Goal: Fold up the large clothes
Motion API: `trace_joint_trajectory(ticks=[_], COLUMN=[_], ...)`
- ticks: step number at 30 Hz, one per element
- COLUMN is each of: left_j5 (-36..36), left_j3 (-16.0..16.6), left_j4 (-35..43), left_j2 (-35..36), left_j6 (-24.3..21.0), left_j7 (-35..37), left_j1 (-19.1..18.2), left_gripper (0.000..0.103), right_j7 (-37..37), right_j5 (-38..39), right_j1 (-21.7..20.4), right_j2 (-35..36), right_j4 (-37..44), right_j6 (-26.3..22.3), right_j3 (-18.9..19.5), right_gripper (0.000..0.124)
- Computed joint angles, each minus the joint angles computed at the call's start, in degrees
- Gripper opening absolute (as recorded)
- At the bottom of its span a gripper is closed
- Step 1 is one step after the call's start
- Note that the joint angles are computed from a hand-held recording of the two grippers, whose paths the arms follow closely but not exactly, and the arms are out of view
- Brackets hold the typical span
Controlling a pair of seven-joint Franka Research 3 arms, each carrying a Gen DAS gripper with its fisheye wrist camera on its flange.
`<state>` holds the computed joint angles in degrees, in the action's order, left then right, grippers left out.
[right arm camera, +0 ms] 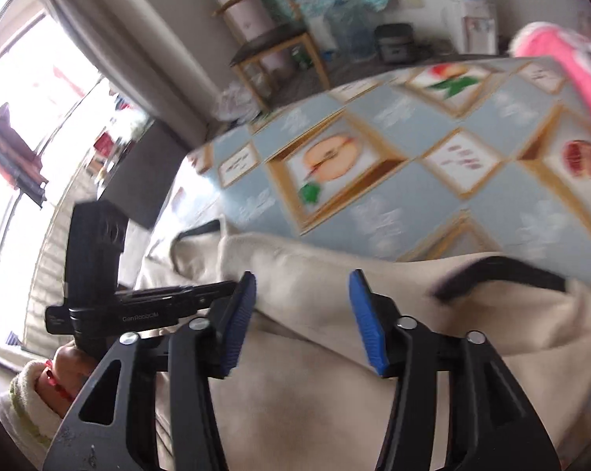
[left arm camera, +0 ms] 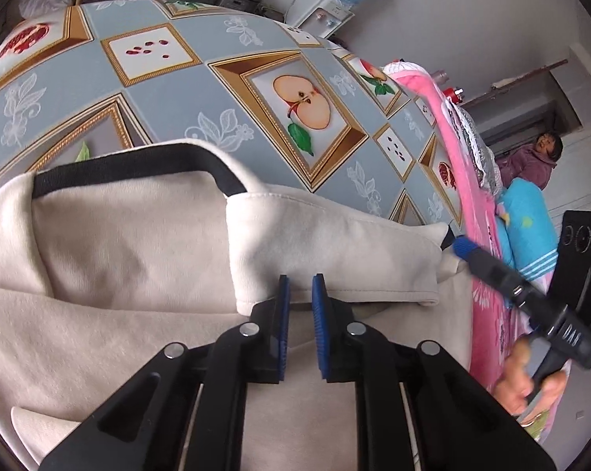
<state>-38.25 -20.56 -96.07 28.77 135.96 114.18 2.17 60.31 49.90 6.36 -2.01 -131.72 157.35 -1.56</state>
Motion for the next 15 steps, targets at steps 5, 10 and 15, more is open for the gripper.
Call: trace_joint_trajectory(ticks=[5, 10, 15], left_j5=[1.3, 3.0, 7.7], left_j3=[0.2, 0.5, 1.1], left_j4=[0.0, -0.7, -1.3], left_j2=[0.2, -0.4, -1.3], left_j6=[0.8, 1.9, 3.7], left_j7=[0.0, -0.7, -0.9], left_j1=[-0.3, -0.9, -2.5], left_gripper=[0.005, 0.005, 0.005], right_j7=[7.9, 7.6, 6.4], right_j5=[-0.7, 2.1, 3.4], right_j1=[-4.7, -7.2, -7.4], right_j2=[0.5, 5.0, 7.2], right_j4=[1.0, 3.3, 4.3], right_j6=[-12.3, -19.1, -18.8], right_j3=[-3.9, -3.4, -1.8], right_gripper=[0.052, 0.048, 0.014])
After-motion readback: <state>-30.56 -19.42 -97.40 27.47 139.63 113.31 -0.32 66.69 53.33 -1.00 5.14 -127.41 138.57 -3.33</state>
